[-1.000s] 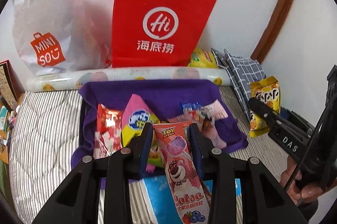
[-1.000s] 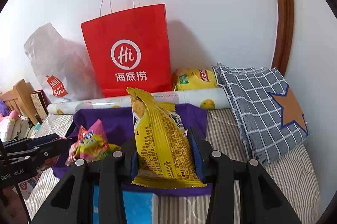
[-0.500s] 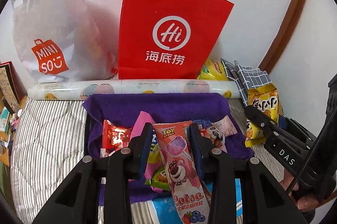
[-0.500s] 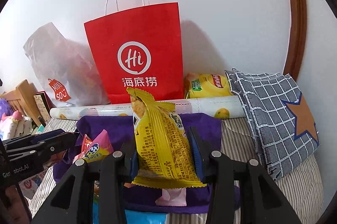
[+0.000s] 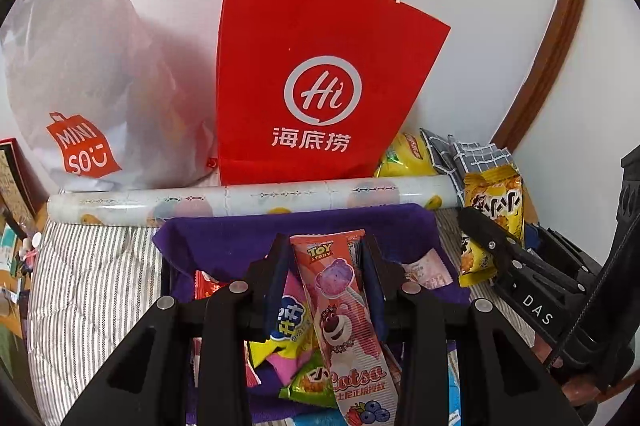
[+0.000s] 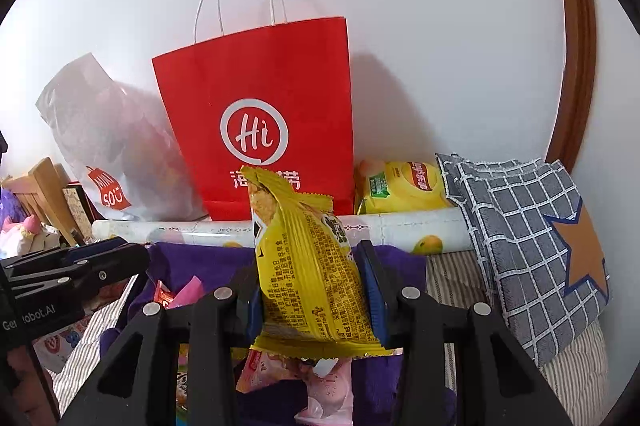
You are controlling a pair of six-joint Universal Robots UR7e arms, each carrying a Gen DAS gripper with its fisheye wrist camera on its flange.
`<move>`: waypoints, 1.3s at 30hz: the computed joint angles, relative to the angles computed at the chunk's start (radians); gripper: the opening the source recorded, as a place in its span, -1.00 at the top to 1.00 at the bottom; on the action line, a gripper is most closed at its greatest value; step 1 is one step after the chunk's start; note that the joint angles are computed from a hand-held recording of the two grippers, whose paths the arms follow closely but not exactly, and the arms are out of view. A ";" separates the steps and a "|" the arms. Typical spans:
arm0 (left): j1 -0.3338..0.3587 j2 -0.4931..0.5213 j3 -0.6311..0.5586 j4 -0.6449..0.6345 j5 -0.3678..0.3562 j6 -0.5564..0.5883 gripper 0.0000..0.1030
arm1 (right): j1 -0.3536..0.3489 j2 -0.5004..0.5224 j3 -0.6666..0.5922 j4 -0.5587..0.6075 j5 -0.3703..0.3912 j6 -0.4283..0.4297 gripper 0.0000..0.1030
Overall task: Organize snacks
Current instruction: 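Lower and open both grippers to drop the two packets onto the towel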
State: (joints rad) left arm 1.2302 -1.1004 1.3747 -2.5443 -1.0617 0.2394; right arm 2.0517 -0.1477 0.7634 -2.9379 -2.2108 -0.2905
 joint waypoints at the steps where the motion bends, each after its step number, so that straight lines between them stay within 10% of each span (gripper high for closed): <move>1: 0.004 0.004 -0.004 0.005 -0.001 -0.002 0.31 | -0.003 0.002 -0.001 0.004 -0.002 0.003 0.24; 39: 0.081 0.101 -0.090 0.152 -0.025 -0.048 0.30 | -0.060 0.039 -0.024 0.171 0.003 0.037 0.22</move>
